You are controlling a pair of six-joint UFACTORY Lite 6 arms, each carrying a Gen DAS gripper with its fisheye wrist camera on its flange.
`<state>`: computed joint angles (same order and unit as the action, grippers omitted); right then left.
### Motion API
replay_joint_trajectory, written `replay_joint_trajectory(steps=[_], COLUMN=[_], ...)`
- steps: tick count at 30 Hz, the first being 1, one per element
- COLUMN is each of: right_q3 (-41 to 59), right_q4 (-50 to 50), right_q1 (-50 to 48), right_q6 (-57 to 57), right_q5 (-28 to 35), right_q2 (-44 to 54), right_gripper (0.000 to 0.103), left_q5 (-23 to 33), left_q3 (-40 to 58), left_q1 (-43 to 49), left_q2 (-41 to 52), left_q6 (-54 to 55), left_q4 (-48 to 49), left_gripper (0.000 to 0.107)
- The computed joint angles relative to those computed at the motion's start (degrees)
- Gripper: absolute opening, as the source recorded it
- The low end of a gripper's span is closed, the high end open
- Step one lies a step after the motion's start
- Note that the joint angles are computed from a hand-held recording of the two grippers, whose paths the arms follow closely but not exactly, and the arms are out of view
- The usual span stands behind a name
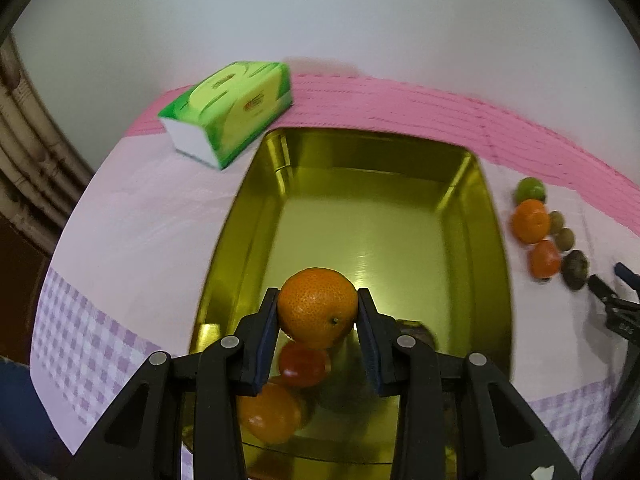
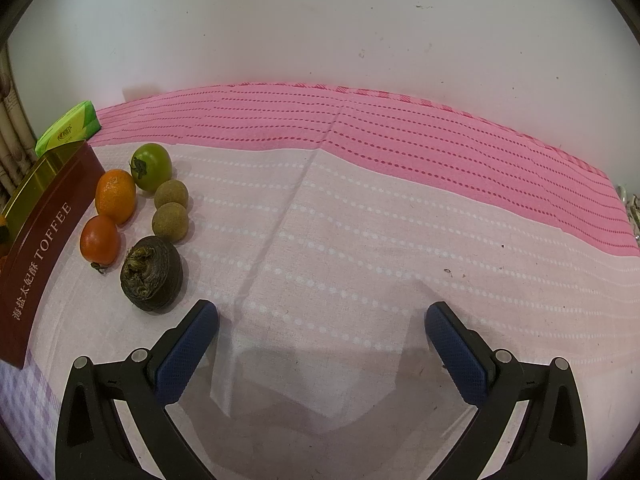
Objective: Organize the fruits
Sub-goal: 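Carry the orange into the tray and release it with the left gripper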
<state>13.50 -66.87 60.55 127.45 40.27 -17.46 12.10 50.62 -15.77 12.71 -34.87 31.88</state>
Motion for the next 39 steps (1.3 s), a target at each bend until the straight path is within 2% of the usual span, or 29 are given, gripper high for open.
replay_joint_trajectory(steps=[10,18,20,23,26,35,39], right_q3=[-0.13,-0.16,-0.23,-0.18,0.86,8.92,14.97], right_q4=[-0.24,-0.52,-0.55,-0.02,2.38,5.77,8.30], right_q1=[0.02,0.06,0.01,1.01,3.74,14.21,17.04], right_q6=[0.29,0.69,0.64,0.41,-0.91,2.94,-0.15], right_q5=[-0.05,-0.10,-0.16,-0.26,-0.17,2.27,6.76], right_q2=[0.02,0.22,0.09,0.11,0.81,10.84,16.97], right_gripper=[0.103,0.103,0.103,0.103,0.103,0.103,0.102], left_q5=[-1.62,-2.23,-2.88,-3.20,-3.87,-4.63,-4.64], left_q3=[0.44,0.55,0.43,-0.26,-0.53,-1.61,-2.01], left_q1=[3.56,4.44,4.84,4.68,4.94,4.78,4.60], left_q2=[3.92,5.13,5.31,5.19,5.06,4.67,4.30], left_q6=[-1.63,-8.09,-5.16,-9.51,-7.67,-13.46,-14.30], left_q4=[3.87,11.52,9.04,14.01,12.16,17.77,18.52], left_gripper=[0.033,0.033,0.033,0.033,0.033,0.036,0.036])
